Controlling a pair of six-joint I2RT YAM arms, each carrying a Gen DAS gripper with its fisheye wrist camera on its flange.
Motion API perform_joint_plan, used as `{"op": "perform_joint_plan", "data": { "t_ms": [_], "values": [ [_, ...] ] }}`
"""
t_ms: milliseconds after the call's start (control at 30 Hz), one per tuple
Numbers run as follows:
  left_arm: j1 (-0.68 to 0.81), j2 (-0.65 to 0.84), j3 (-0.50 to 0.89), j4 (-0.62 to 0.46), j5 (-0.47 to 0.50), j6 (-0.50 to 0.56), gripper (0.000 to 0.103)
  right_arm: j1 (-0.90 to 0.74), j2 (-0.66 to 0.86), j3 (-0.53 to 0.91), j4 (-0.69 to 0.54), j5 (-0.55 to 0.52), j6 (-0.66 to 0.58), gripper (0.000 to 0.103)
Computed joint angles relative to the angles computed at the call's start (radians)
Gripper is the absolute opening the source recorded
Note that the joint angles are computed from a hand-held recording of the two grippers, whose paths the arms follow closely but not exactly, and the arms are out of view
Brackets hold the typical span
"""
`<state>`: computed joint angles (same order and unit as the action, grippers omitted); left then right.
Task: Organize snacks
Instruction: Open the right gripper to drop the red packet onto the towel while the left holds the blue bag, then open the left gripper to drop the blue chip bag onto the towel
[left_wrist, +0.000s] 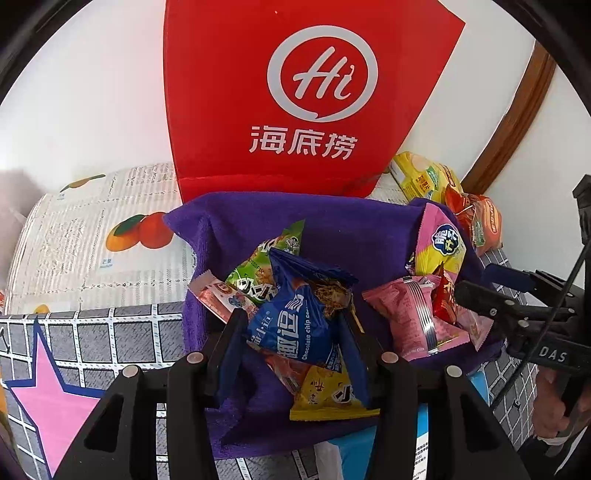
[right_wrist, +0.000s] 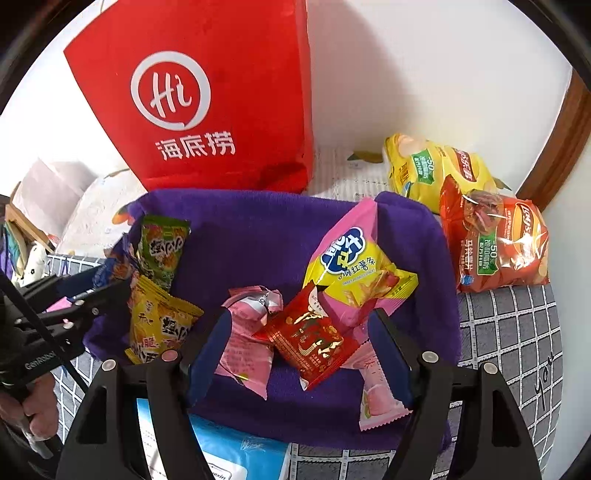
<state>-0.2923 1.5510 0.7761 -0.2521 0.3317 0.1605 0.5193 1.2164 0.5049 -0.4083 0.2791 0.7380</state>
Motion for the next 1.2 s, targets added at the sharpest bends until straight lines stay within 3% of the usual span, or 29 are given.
{"op": "perform_joint_plan", "data": {
  "t_ms": [633,700,900,1200],
  "values": [
    [-0.009,0.016,0.004,-0.004,0.023,-0.001,0.050,-0.005,-0.063,0.001,-0.014,0.004,0.021,0.075],
    [-0.014,0.014,-0.001,0.005,0.018,-0.009,0.059,-0.006,-0.064,0.001,-0.015,0.003,0.020,0.075],
    [-0.008,0.008,0.004,-0.013,0.088,-0.003,0.071,-0.009,-0.070,0.003,-0.019,0.002,0.010,0.075],
    [-0.022,-0.064,-0.018,-0.029,0.118,-0.002,0.075,-0.001,-0.117,0.006,-0.052,0.015,0.032,0.075]
  ]
}}
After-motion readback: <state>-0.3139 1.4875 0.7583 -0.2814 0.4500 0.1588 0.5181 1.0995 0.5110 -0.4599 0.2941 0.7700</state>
